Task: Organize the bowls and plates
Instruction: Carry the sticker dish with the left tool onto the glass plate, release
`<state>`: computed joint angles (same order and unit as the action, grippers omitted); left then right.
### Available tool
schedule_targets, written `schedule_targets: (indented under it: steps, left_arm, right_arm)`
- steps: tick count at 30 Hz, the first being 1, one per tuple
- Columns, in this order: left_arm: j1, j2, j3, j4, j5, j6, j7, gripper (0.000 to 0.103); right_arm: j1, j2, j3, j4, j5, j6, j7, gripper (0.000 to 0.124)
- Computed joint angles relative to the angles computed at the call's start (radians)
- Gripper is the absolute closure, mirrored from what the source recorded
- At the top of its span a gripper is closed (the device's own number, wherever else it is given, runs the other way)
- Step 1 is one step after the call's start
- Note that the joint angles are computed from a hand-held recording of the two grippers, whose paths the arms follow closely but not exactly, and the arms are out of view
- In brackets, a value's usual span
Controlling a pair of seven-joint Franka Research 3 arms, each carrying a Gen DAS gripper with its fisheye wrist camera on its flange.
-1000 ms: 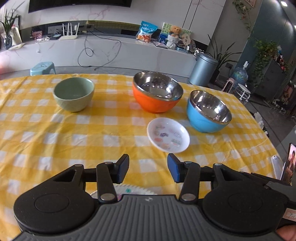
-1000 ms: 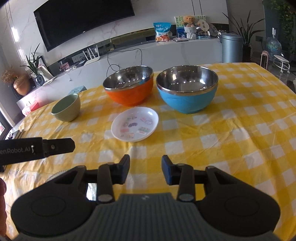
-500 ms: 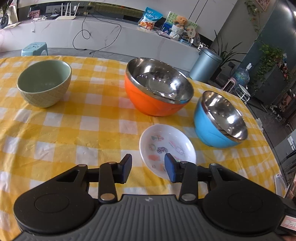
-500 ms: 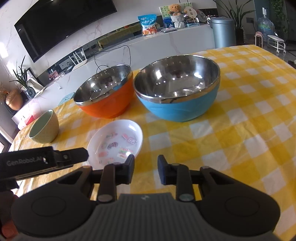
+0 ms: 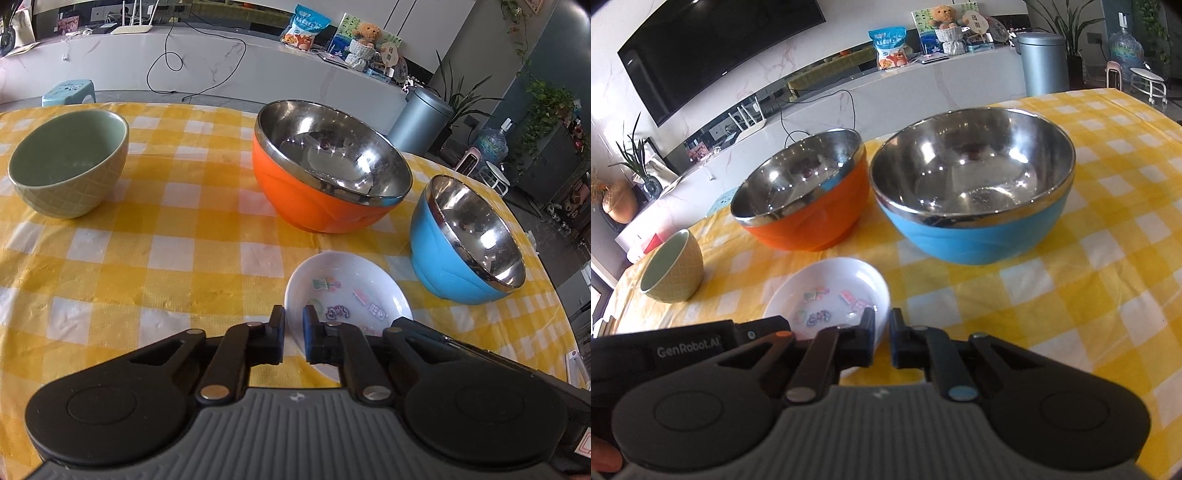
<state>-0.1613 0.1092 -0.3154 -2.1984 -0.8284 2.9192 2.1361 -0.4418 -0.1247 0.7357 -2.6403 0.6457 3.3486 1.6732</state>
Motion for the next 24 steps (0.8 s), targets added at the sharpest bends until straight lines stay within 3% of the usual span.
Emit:
schedule_targets:
  steps: [4,5,7,13,20,24]
  left_arm:
    - [0.004,-0.009,-0.002,-0.003,-0.016,-0.003,0.009,0.097]
    - [0.002,-0.017,-0.002,-0.008,-0.024,-0.001,0.019,0.098]
    - [-0.004,-0.039,0.002,-0.022,-0.041,0.004,0.037,0.098]
    - [-0.052,-0.146,0.059,-0.102,-0.028,-0.019,-0.022,0.099]
    - [-0.129,-0.325,0.155,-0.246,-0.041,-0.025,-0.046,0.099]
    - [-0.166,-0.432,0.215,-0.326,-0.025,-0.033,-0.064,0.099]
  right_arm:
    - [-0.073,-0.013,0.082,-0.001,0.015,-0.003,0.004,0.120]
    - [-0.067,-0.021,0.075,-0.005,0.005,-0.004,0.016,0.121]
    - [0.005,-0.037,0.002,-0.019,-0.021,-0.004,0.037,0.121]
    - [0.151,-0.135,-0.122,-0.079,-0.073,-0.036,0.105,0.120]
    - [0.320,-0.297,-0.224,-0.171,-0.109,-0.088,0.196,0.120]
    - [0.388,-0.400,-0.224,-0.220,-0.130,-0.127,0.262,0.120]
